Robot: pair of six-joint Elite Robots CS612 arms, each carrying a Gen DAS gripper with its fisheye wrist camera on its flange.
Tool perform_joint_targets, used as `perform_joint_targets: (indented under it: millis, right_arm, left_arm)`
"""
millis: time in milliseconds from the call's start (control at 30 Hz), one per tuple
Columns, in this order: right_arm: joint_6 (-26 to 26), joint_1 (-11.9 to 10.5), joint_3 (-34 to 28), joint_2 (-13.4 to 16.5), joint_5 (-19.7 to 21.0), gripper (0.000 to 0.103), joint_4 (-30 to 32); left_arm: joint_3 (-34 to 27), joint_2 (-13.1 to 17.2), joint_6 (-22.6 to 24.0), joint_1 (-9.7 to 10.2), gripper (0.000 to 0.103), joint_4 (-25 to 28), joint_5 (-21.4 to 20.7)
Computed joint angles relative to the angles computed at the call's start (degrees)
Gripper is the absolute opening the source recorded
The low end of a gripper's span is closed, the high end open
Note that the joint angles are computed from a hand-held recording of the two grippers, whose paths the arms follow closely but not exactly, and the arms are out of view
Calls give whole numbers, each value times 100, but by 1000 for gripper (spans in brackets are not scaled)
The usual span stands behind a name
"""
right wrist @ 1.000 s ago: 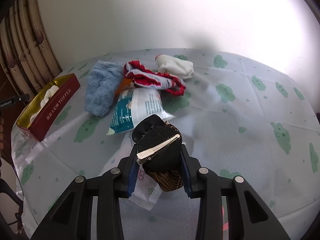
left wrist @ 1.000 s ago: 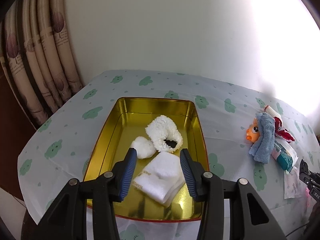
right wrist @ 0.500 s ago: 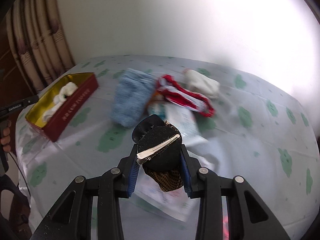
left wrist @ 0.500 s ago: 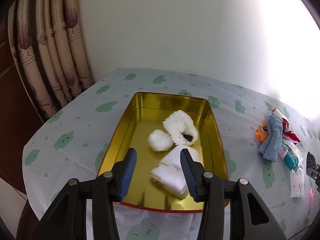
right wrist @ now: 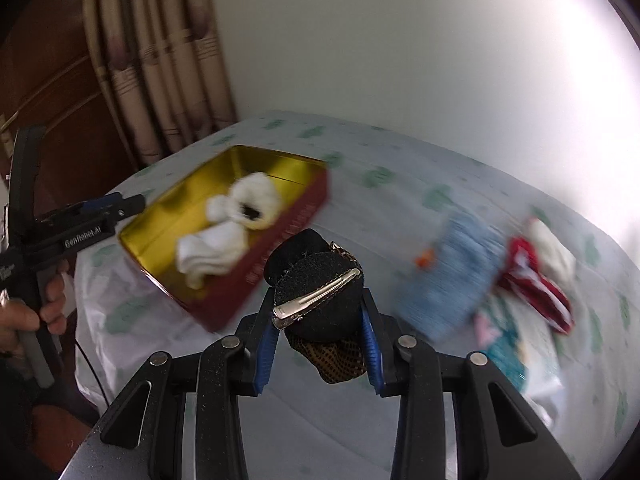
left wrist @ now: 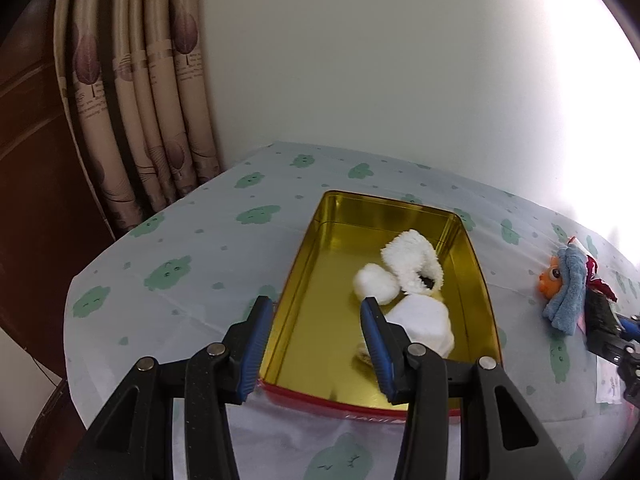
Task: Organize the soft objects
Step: 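Carry the dark purse with the right gripper into the tin and release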
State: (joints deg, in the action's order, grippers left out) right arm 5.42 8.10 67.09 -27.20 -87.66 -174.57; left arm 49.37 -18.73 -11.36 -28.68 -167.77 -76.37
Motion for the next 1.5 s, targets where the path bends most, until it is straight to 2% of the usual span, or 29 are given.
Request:
perform_joint_targets:
  millis: [200, 333, 500, 633, 767, 1033, 1233, 1300, 1367, 1433, 1500]
  right_arm:
    - [-256, 143, -730, 336, 180, 34, 371]
    - [-354, 199, -1160, 528, 255, 34, 614]
    - [-519, 278, -1804, 826, 240, 34, 999]
    - [-631, 325, -2315, 1061, 217, 34, 1335]
    - [-713, 359, -2788, 1292, 159, 34, 1686]
    - [-666, 375, -3349, 1582, 152, 35, 2202]
    - [-651, 378, -3365, 1597, 171, 40, 2277]
    - [-612, 378, -3380, 1604, 169, 46, 2280]
    - [-566, 379, -3342, 1590, 155, 60, 2202]
    - [-547, 388, -3249, 1548, 97, 69, 2053]
    - [-534, 389, -3151, 1494, 89, 72, 1948]
  left_arm:
    - [150, -77, -238, 51, 46, -37, -22]
    - [316, -146, -272, 39, 47, -202, 188]
    - [470, -228, -647, 96, 46, -197, 104]
    - [607, -293, -753, 102, 47, -311, 271]
    - [673, -329, -941, 138, 47, -356, 190]
    - [692, -349, -1109, 178, 47, -409, 152]
    - [670, -341, -1227, 204, 47, -344, 84]
    - [658, -335, -1256, 210, 47, -306, 48]
    - [657, -335, -1291, 212, 47, -290, 47]
    - [658, -333, -1292, 211, 47, -303, 62]
    - [655, -331, -1276, 208, 47, -293, 71]
